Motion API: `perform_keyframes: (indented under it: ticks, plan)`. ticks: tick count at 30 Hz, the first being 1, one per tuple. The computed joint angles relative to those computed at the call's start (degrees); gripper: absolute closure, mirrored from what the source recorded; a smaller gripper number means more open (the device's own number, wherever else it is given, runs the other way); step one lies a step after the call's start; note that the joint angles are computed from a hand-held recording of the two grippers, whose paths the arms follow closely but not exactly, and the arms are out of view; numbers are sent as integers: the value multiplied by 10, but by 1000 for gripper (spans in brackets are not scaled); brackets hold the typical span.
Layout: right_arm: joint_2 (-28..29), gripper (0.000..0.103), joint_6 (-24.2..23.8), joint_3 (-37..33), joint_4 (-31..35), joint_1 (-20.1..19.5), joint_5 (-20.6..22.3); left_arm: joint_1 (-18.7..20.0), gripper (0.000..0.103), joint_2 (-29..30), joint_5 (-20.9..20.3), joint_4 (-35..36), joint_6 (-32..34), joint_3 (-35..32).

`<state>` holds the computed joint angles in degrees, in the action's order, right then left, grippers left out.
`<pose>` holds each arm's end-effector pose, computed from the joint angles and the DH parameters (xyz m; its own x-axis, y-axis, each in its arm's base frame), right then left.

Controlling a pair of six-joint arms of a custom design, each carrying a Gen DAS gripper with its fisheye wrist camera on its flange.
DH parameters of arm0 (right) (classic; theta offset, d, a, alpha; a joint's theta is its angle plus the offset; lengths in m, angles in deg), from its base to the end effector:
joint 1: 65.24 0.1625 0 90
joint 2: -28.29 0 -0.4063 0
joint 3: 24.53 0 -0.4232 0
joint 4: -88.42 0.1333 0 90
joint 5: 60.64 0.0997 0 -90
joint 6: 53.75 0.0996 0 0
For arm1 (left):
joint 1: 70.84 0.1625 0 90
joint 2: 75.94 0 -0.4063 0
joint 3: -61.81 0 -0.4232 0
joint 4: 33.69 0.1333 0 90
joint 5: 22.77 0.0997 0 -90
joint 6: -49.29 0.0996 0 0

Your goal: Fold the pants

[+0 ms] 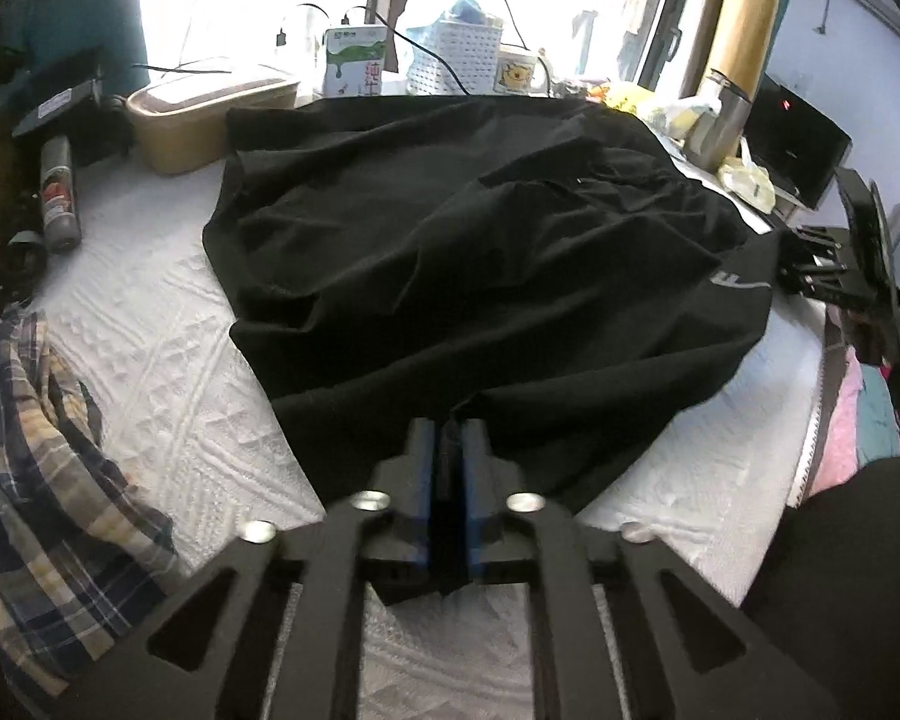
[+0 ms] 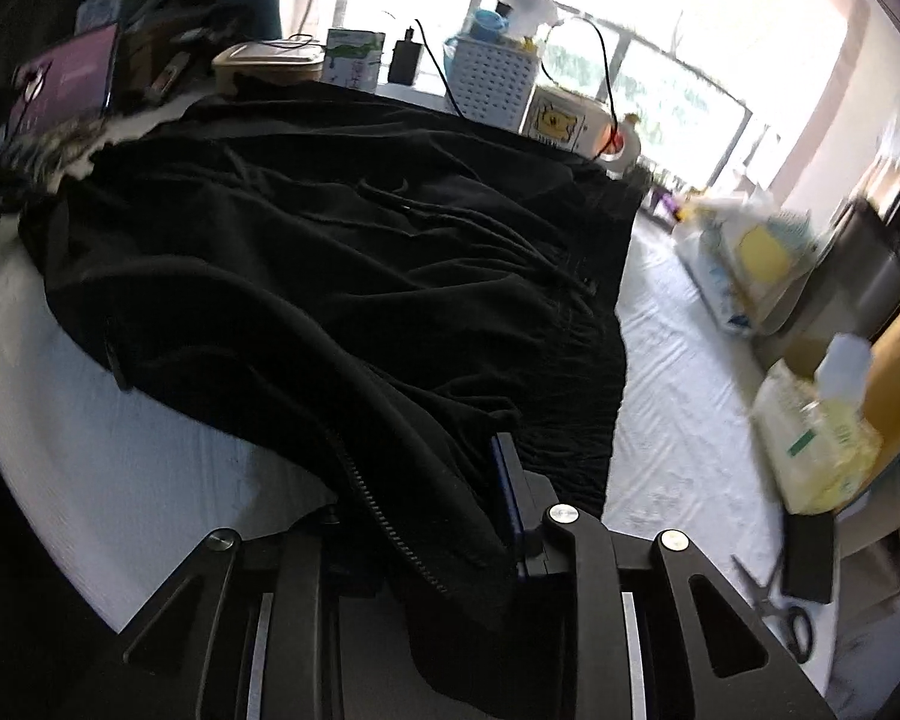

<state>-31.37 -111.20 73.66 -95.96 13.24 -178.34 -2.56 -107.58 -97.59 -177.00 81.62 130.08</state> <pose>-0.0476 -0.6692 0.2825 -0.5199 -0.1657 0.8380 -0.6062 0.7627 -0.2253 -0.1512 -0.8102 0.0597 -0.5915 0.7187 -0.3655 0.7939 0.5983 -0.1084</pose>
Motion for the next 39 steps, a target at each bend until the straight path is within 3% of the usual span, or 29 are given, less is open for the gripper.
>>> perform_keyframes:
  ticks: [1, 3, 12, 16, 21, 23, 25, 28, 30, 31, 32, 39]
  plan:
    - [0, 74, 4, -1, 6, 0, -1, 0, 50, -5, -2, 6, 6, 5]
    - [1, 74, 2, -2, 8, 2, -4, -2, 24, -12, 7, 5, 16, 15]
    - [0, 74, 9, -4, 10, -1, 4, -10, 24, -6, 49, -12, 51, 18]
    - [1, 74, 5, -2, 2, -1, 5, -11, 25, 2, 34, -18, 72, 8]
    - [1, 74, 9, -3, 4, -2, 8, -11, 25, 20, 33, 30, 85, -24]
    - [0, 74, 12, -1, 2, -3, 11, -12, 34, 18, 30, 23, 98, -17]
    - [-1, 74, 16, 1, 0, -5, 15, -16, 77, 9, 27, 4, 110, 2]
    - [0, 74, 16, 3, -8, -4, 15, -20, 96, -5, 27, -34, 112, 34]
    - [-3, 76, 10, 8, -13, -4, 20, -23, 97, -14, 29, -70, 113, 59]
    - [-6, 86, 3, 13, -16, -4, 28, -25, 97, -21, 30, -92, 114, 74]
    - [-9, 87, -1, 18, -18, -4, 34, -28, 97, -27, 28, -109, 113, 86]
    - [-23, 87, -3, 44, -59, 2, 47, -44, 97, -71, 28, -215, 109, 159]
